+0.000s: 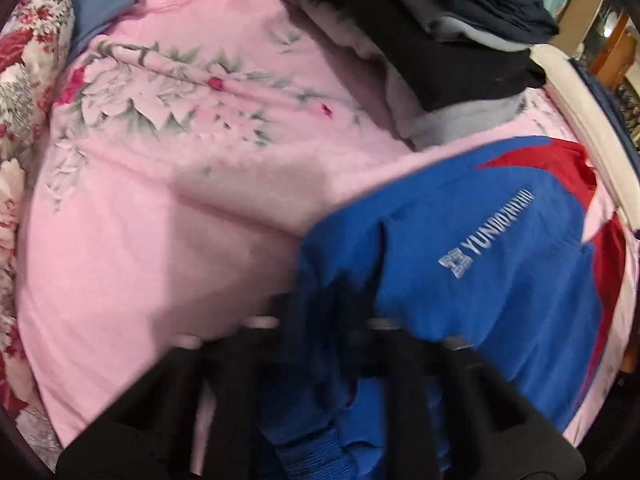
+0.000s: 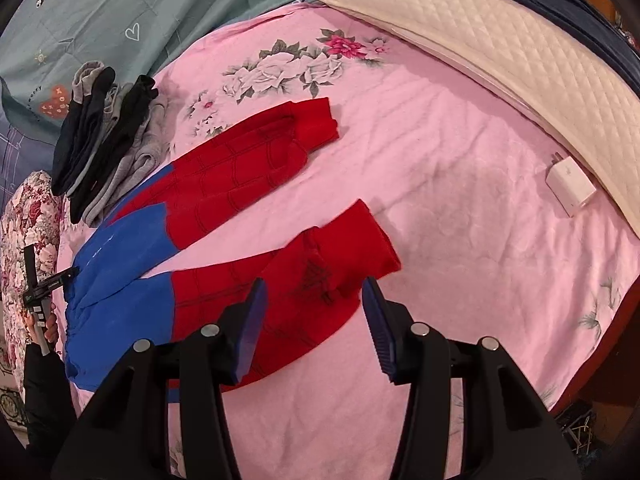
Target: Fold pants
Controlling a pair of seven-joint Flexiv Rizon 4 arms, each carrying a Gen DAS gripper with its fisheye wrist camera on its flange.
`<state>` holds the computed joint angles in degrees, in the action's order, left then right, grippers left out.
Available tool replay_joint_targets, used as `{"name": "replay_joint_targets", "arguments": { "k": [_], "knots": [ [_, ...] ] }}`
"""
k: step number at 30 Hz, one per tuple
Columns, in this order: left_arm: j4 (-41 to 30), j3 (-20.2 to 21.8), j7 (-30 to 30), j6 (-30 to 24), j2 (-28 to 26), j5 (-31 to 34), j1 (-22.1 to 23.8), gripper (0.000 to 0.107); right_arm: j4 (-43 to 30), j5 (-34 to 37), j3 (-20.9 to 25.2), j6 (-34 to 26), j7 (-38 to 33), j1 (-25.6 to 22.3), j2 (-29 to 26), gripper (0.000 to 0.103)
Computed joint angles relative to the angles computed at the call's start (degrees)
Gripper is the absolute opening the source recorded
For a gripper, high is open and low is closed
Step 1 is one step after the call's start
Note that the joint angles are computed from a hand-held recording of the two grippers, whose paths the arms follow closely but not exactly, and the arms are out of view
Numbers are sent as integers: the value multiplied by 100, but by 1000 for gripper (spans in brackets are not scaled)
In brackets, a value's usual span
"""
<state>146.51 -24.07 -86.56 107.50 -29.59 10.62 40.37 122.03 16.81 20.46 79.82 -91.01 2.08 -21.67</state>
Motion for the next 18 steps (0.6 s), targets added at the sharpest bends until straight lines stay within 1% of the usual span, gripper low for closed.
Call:
{"name": "replay_joint_targets", "arguments": {
  "k": [1,2,3,5,7,9,10,11,12,13,15,16,18],
  "knots": [
    [48,83,-25,206,-49,23,-67,9,-72,-92,6,-34,-10,100,-35,50],
    [96,92,-81,400,-124,99,-42,8,-156,-169,62,-79,-83,169,-74,50],
    [121,118,-149,573,-190,183,-31,8,-300,-203,211,-162,-271,174,-143,50],
    [129,136,-281,827,-281,390,67,8,-726,-209,674,-367,-961,132,-380,51],
    [128,121,-450,1079,-400,619,195,7,-1167,-313,1013,-514,-1726,236,-683,59],
    [97,119,-583,1114,-428,783,290,7,-1749,-420,1347,-908,-2499,330,-1075,60],
    [65,127,-610,1127,-477,875,348,7,-2173,-534,1507,-1257,-2894,436,-1360,60],
    [54,170,-655,1172,-491,903,299,7,-2489,-645,1519,-1476,-3110,611,-1561,60],
    [16,153,-677,1142,-499,971,362,7,-2832,-816,1460,-1699,-3271,863,-1773,60],
    [23,179,-718,1190,-486,991,325,7,-3160,-952,1398,-1956,-3404,1074,-1961,60],
    [47,211,-794,1318,-472,1083,300,7,-3874,-1169,1306,-2573,-3672,1461,-2366,60],
    [78,206,-834,1363,-451,1156,332,7,-4270,-1404,1265,-2885,-3739,1679,-2620,60],
    [120,128,-923,1451,-424,1342,468,7,-4745,-1543,965,-3148,-3959,2099,-2870,60]
  ]
}}
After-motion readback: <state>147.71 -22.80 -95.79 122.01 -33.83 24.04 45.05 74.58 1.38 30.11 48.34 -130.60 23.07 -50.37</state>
